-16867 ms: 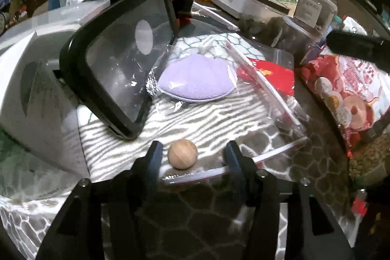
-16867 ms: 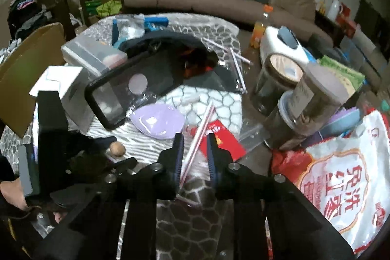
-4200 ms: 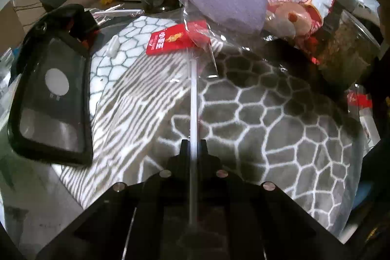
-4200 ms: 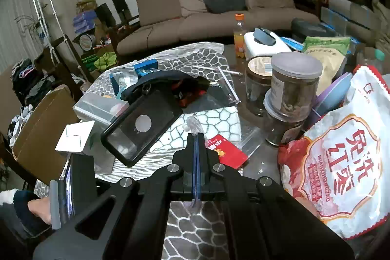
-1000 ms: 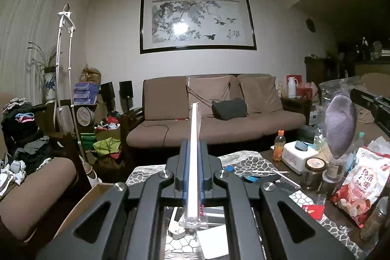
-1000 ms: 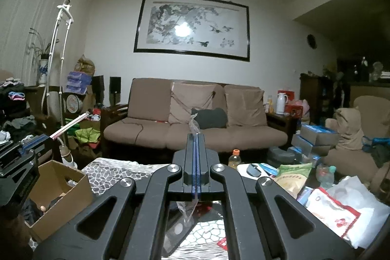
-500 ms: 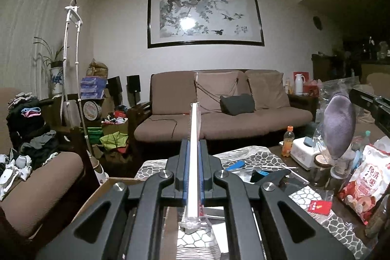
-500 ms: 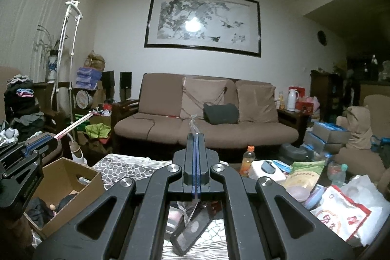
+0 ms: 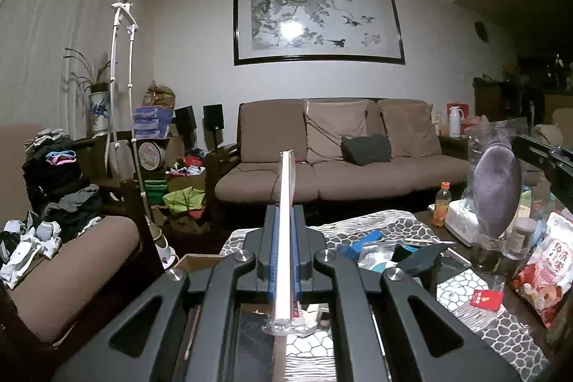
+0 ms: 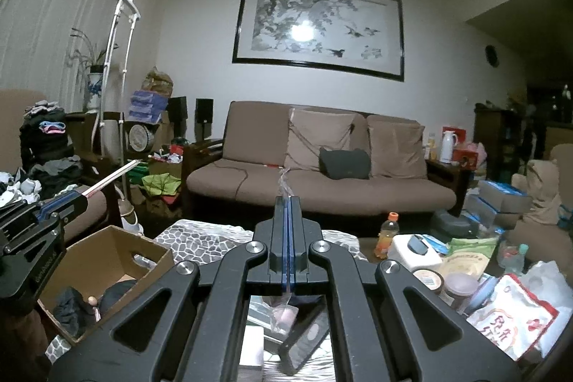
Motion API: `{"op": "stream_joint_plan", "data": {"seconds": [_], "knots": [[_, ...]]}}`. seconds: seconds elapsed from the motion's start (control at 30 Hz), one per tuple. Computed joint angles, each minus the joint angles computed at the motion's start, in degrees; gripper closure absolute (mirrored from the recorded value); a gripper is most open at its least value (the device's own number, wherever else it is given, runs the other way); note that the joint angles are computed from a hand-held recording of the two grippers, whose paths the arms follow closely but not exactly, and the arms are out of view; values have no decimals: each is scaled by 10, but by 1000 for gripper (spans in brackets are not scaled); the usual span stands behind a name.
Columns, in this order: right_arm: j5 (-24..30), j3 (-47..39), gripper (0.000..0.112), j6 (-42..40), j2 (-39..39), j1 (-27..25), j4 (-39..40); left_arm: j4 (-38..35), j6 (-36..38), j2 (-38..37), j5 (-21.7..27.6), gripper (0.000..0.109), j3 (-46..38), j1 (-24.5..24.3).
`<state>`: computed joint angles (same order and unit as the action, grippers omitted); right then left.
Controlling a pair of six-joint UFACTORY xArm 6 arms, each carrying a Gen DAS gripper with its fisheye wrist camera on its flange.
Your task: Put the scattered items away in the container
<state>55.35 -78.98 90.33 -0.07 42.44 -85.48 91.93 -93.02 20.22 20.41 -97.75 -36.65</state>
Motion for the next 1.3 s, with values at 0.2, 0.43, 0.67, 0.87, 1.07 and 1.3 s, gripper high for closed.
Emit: {"op": "stream_joint_plan", "data": {"seconds": [0.2,0.43,0.67,0.87,1.07,1.3], "knots": [[-16,-25,111,-7,23,2,3,-3,0,-13,5,102,18,8],[-40,-61,111,-20,56,2,12,-6,2,-29,12,102,39,18],[-69,-100,111,-30,92,4,20,-16,9,-44,27,102,59,28],[-93,-127,111,-40,119,5,29,-17,10,-55,34,102,76,36],[-111,-153,111,-50,144,11,32,-24,11,-71,37,102,99,48],[-139,-190,111,-70,178,17,41,-33,11,-86,38,102,119,64]]}}
